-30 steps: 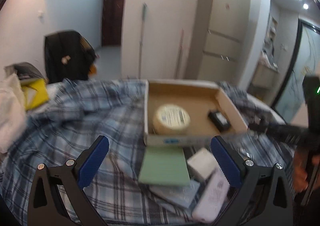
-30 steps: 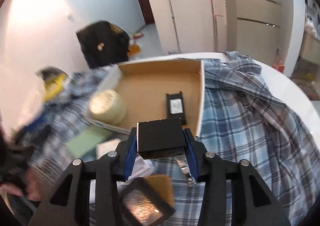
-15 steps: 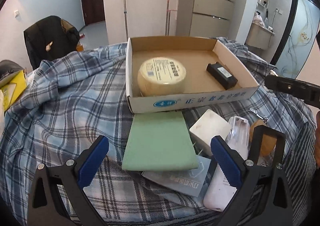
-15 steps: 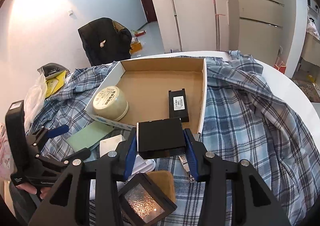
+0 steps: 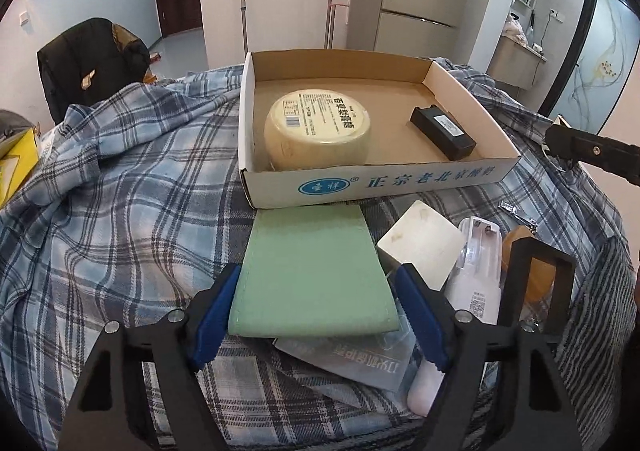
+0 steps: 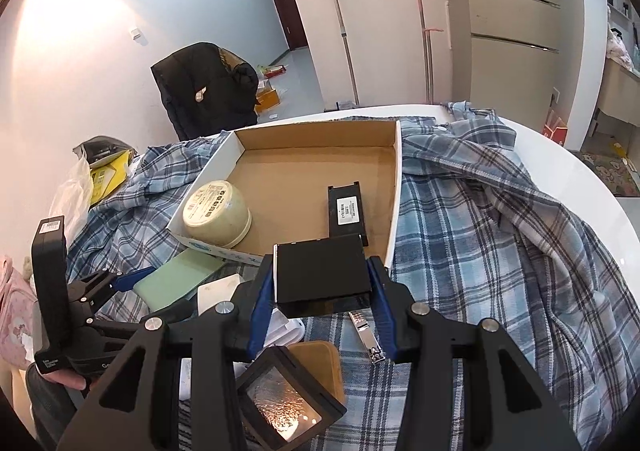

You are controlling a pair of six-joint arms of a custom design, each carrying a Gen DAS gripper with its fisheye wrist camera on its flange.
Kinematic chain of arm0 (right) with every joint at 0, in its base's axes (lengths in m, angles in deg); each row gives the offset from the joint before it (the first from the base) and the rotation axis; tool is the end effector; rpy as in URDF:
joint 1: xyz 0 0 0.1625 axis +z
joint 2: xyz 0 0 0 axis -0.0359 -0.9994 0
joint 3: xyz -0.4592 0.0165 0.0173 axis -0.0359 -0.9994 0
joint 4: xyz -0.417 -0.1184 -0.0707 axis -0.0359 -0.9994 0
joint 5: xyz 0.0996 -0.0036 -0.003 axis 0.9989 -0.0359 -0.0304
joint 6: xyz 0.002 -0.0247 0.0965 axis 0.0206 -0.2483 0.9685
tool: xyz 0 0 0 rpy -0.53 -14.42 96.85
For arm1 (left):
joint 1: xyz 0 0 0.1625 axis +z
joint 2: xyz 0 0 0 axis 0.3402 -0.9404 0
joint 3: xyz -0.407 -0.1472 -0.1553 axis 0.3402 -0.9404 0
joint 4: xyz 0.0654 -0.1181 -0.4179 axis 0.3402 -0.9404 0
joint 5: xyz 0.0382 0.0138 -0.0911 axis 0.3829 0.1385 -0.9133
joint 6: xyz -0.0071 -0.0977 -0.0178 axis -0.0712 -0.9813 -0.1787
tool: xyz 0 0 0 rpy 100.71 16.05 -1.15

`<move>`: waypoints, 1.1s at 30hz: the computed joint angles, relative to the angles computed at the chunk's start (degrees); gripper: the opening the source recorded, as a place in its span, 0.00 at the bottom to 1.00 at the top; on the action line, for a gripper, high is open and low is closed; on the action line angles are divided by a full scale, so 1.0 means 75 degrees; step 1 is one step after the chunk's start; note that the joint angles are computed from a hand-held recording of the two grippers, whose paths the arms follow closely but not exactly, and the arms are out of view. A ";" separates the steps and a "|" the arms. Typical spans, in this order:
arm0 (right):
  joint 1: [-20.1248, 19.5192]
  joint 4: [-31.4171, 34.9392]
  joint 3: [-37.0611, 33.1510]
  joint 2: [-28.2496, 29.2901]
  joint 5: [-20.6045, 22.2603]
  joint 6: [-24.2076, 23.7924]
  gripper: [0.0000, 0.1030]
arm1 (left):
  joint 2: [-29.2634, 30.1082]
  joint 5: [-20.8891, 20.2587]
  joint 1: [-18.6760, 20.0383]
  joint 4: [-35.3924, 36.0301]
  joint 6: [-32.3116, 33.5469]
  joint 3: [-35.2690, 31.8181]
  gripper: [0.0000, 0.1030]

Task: Organize rigid objects
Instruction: 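Grasp the black square case with the right gripper while the left gripper grasps the green sponge, then carry the green sponge into the box and release it with the left gripper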

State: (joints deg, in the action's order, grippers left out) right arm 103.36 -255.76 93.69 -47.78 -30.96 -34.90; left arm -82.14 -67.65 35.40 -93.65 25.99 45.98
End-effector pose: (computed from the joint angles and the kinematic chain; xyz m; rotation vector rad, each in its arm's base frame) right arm 0.2335 -0.6336 0.1398 0.7546 -2.5969 0.7082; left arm -0.1461 -0.5756 0.1835 0.3189 2.3551 -0.7252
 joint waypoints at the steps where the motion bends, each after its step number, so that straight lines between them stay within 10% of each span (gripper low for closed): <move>1: 0.0002 -0.0023 0.0003 0.0001 -0.0022 0.0001 0.42 | 0.0011 -0.0071 0.0047 0.0088 -0.0055 -0.0034 0.78; 33: 0.0001 -0.0338 0.0042 -0.0040 -0.0162 0.0018 0.42 | 0.0082 0.0338 -0.0870 -0.3471 0.2358 0.0771 0.69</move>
State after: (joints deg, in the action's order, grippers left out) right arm 103.37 -258.29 94.00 -48.07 -32.18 -34.77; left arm -81.52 -65.12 28.87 -119.68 43.68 51.77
